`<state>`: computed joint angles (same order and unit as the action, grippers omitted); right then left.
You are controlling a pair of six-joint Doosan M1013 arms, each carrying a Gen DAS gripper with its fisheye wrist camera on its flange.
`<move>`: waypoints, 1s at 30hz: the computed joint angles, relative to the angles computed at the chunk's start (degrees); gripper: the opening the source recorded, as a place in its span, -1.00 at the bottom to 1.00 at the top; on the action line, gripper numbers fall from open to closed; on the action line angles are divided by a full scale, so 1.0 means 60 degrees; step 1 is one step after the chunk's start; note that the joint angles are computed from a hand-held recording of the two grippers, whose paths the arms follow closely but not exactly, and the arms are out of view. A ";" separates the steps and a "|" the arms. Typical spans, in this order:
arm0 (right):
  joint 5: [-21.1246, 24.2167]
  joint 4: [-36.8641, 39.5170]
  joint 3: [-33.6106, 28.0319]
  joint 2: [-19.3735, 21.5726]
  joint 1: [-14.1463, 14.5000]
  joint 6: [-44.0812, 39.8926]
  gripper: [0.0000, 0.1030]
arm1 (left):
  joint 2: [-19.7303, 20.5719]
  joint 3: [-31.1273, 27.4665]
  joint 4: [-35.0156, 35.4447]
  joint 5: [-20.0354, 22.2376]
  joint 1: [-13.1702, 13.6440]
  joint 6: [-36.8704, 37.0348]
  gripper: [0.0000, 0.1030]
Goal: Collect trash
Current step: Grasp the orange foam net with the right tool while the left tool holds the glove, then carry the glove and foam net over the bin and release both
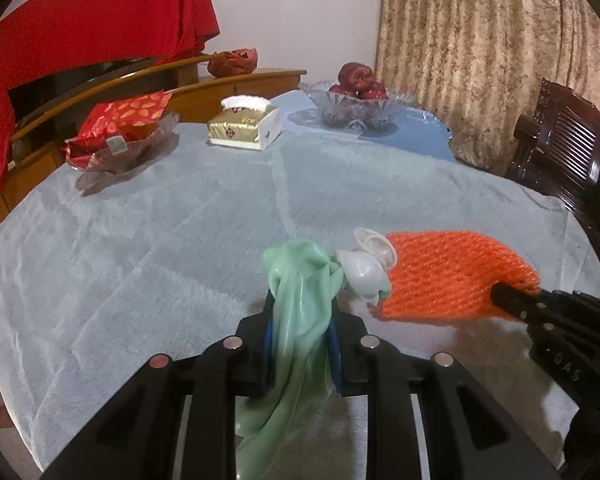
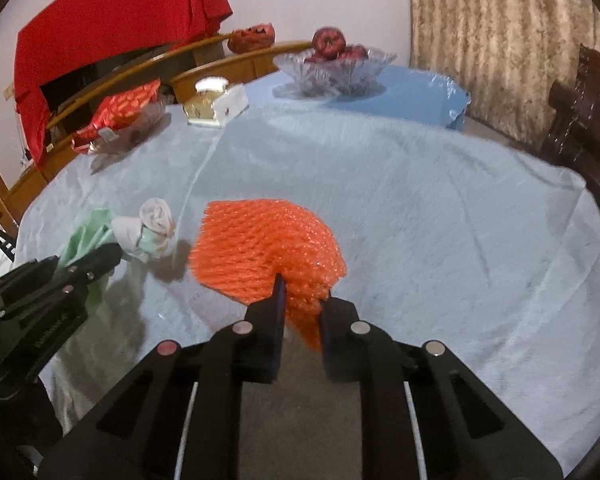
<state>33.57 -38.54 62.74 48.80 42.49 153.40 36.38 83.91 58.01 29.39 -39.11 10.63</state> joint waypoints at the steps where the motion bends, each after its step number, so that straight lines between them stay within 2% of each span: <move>1: 0.0004 -0.0172 0.0072 -0.0065 0.0008 0.0120 -0.73 | -0.0034 0.0009 0.0103 0.0016 -0.0028 -0.0093 -0.57; 8: -0.0059 -0.2003 0.1053 -0.0890 0.0078 0.1988 -0.73 | -0.0274 0.0003 0.0644 -0.0072 -0.0296 -0.0384 -0.57; 16: 0.0280 -0.3892 0.2244 -0.1842 0.0209 0.4069 -0.73 | -0.0529 -0.0042 0.1123 -0.0599 -0.0704 -0.0560 -0.57; 24: 0.0991 -0.5265 0.3576 -0.2866 0.0358 0.5780 -0.73 | -0.0584 -0.0263 0.1158 -0.1006 -0.1212 -0.0361 -0.57; 30: 0.1754 -0.5806 0.4575 -0.3563 0.0489 0.6713 -0.73 | -0.0488 -0.0555 0.0905 -0.1360 -0.1589 0.0179 -0.57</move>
